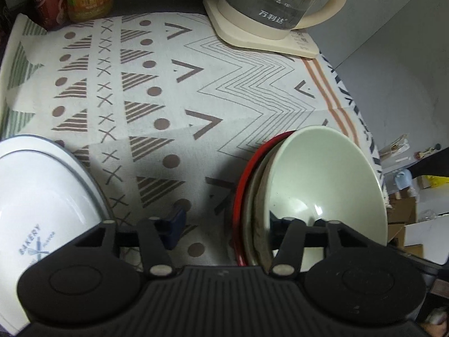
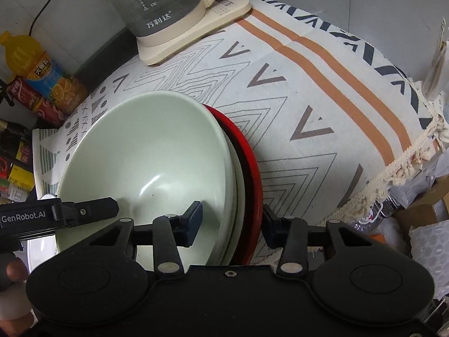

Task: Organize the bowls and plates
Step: 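Lift the bowl stack with both grippers and lower it onto the plates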

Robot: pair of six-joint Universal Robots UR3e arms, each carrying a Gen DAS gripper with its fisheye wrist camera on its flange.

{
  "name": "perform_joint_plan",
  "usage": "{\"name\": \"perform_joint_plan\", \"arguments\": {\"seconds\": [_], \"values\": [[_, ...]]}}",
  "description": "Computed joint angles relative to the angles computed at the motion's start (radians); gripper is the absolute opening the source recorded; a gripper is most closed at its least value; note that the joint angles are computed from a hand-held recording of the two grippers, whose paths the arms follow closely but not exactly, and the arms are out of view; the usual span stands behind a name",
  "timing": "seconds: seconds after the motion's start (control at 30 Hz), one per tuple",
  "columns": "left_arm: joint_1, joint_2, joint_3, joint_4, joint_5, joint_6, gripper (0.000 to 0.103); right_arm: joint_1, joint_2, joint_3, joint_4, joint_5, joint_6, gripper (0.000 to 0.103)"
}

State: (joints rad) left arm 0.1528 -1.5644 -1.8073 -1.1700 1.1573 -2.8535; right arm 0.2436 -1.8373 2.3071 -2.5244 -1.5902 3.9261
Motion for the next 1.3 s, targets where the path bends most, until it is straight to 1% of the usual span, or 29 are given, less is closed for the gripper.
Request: {"name": "perform_joint_plan", "arguments": {"seconds": [0.03,0.1,0.13,0.2,0.4,0.63,0.9,1.3], "values": [[0.002,-0.002,0.002,-0.008,-0.015,0.010,0.041,-0.004,-0.006,0.002,0.003,0.003,-0.001,0.040],[0.007,-0.007,0.011,-0.035,-0.043,0.023,0.025,-0.020,-0.024,0.004,0.017,0.013,-0.002,0.036],[-0.001,-0.013,0.022,-0.044,-0.040,0.011,0.024,-0.028,-0.034,0.008,0.019,0.016,-0.010,0.035],[-0.013,-0.015,0.029,-0.037,-0.028,0.001,0.023,-0.018,-0.032,-0.005,0.028,0.002,-0.014,0.033],[0.019,0.012,0.022,-0.041,-0.047,0.018,0.024,0.023,-0.002,-0.043,0.020,-0.017,0.013,0.031],[0.105,0.078,-0.007,-0.073,-0.082,0.063,0.024,0.093,0.057,-0.114,0.001,-0.050,0.040,0.031],[0.217,0.169,-0.035,-0.146,-0.112,0.121,0.024,0.156,0.125,-0.210,-0.010,-0.075,0.054,0.030],[0.452,0.279,-0.010,-0.327,-0.185,0.241,0.024,0.253,0.281,-0.412,-0.020,-0.086,0.049,0.030]]}}
